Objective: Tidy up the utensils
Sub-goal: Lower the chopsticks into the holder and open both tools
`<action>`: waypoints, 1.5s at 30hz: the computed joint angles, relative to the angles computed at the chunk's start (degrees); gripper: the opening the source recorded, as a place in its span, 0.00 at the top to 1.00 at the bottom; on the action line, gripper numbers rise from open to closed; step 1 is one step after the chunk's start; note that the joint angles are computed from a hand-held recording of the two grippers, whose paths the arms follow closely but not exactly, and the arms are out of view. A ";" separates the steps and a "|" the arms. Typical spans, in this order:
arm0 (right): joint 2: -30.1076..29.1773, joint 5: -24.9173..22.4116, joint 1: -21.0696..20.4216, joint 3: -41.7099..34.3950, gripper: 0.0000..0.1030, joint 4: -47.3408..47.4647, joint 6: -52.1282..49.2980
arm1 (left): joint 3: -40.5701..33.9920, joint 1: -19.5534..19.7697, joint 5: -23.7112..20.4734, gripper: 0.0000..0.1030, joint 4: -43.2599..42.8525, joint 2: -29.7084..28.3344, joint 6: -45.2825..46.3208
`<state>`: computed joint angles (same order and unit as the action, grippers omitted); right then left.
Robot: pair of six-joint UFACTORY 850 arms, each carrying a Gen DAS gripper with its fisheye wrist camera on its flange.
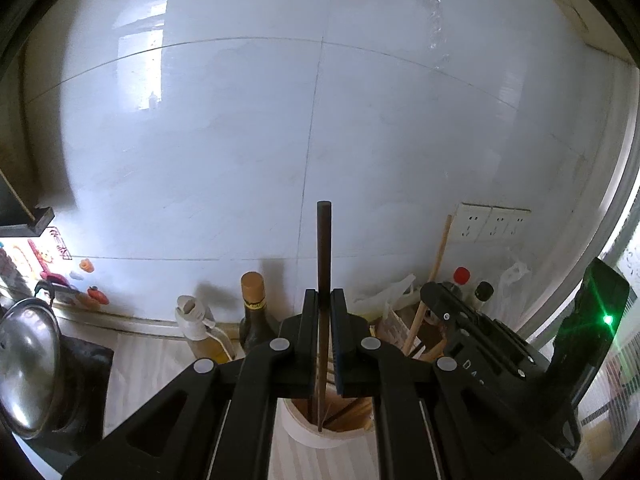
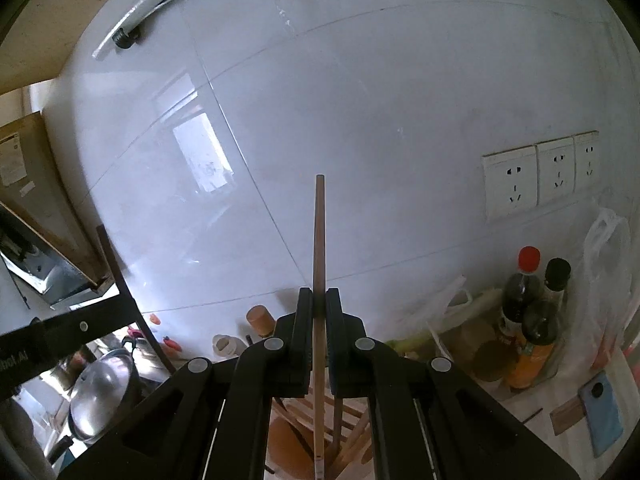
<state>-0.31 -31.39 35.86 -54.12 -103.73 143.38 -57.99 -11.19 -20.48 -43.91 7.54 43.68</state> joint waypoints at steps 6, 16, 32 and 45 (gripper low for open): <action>-0.95 -0.99 -0.25 -0.20 0.94 -0.57 0.35 | -0.77 -0.16 0.92 0.97 0.15 -1.42 0.16; -1.68 -2.76 0.12 0.17 0.94 -2.88 2.58 | -2.62 0.33 0.27 0.97 -0.24 -3.96 -0.16; -0.70 -5.33 0.71 1.05 0.94 -1.82 2.00 | -4.00 0.11 -0.84 0.97 -4.25 -5.13 2.77; 0.92 -6.23 1.71 3.48 0.94 -2.36 2.64 | -0.43 -0.56 -1.52 0.97 -0.12 -4.36 -0.08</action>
